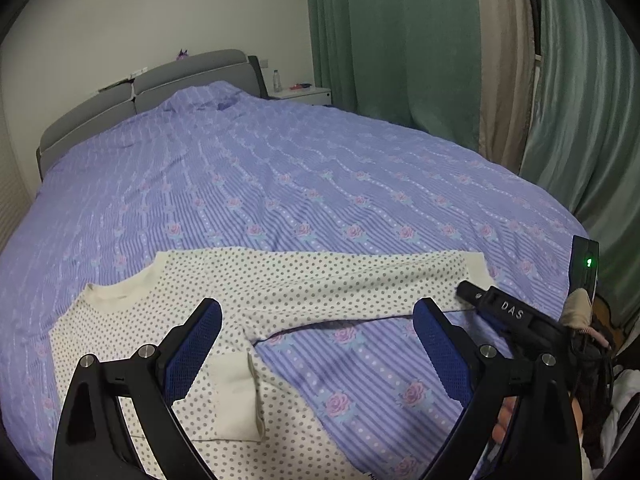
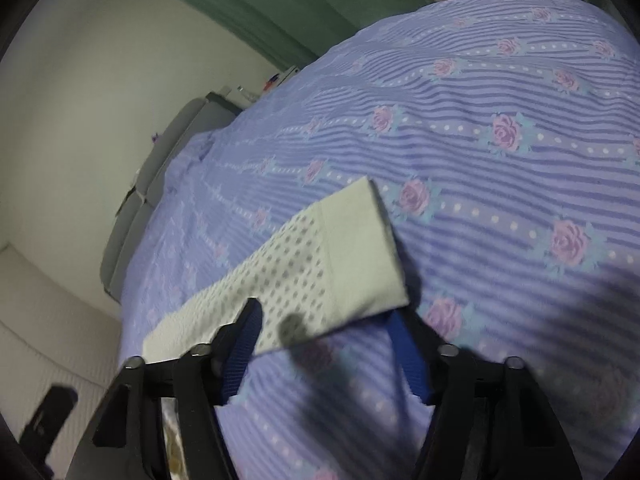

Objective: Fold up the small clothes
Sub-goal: 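Grasp the sleeve cuff with the right tool and lift it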

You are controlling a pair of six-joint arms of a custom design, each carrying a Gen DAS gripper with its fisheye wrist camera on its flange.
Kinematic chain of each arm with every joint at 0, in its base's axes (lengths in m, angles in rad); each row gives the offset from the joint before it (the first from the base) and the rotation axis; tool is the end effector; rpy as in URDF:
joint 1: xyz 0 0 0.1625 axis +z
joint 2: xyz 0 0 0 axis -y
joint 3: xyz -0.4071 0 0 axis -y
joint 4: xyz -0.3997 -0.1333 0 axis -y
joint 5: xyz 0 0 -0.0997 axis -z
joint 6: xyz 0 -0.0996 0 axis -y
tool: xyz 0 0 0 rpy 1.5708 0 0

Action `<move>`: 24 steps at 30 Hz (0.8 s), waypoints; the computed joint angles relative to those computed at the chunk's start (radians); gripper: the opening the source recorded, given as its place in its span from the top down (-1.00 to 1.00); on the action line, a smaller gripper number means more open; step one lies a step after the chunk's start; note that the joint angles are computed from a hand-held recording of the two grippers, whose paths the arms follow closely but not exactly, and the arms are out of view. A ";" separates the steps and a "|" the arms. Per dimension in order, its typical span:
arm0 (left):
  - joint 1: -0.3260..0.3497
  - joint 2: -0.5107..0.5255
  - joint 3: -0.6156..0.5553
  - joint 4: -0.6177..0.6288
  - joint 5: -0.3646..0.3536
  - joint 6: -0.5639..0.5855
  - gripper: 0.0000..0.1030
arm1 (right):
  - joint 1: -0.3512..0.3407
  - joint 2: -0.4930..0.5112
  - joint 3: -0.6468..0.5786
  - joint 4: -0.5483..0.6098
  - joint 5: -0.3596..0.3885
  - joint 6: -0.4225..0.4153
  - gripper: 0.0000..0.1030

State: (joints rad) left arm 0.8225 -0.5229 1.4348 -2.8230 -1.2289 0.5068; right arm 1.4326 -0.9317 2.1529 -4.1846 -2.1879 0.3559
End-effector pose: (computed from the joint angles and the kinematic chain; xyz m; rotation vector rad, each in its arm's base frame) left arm -0.3696 -0.6431 -0.0054 1.5745 2.3119 -0.5350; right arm 0.0092 -0.4832 0.1975 -1.0473 -1.8835 1.8027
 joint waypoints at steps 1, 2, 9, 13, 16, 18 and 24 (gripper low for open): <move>0.001 0.000 0.000 0.001 0.004 0.002 -0.90 | 0.001 0.002 -0.003 -0.004 -0.020 -0.007 0.09; 0.003 -0.001 0.000 0.001 0.008 0.005 -0.90 | 0.001 0.002 -0.001 -0.005 -0.033 -0.008 0.22; 0.026 -0.024 0.001 0.000 0.033 -0.018 -0.90 | 0.028 -0.016 -0.011 0.023 -0.089 -0.049 0.71; 0.048 -0.052 -0.003 0.006 0.060 -0.073 -0.90 | 0.128 0.000 -0.108 -0.004 -0.214 -0.318 0.79; 0.071 -0.079 -0.009 0.010 0.069 -0.129 -0.90 | 0.198 0.005 -0.188 -0.013 -0.233 -0.518 0.80; 0.089 -0.100 -0.015 0.014 0.071 -0.164 -0.90 | 0.239 0.017 -0.245 -0.012 -0.240 -0.627 0.81; 0.133 -0.158 -0.011 -0.027 0.117 -0.208 -0.90 | 0.340 0.068 -0.418 0.112 -0.165 -0.878 0.81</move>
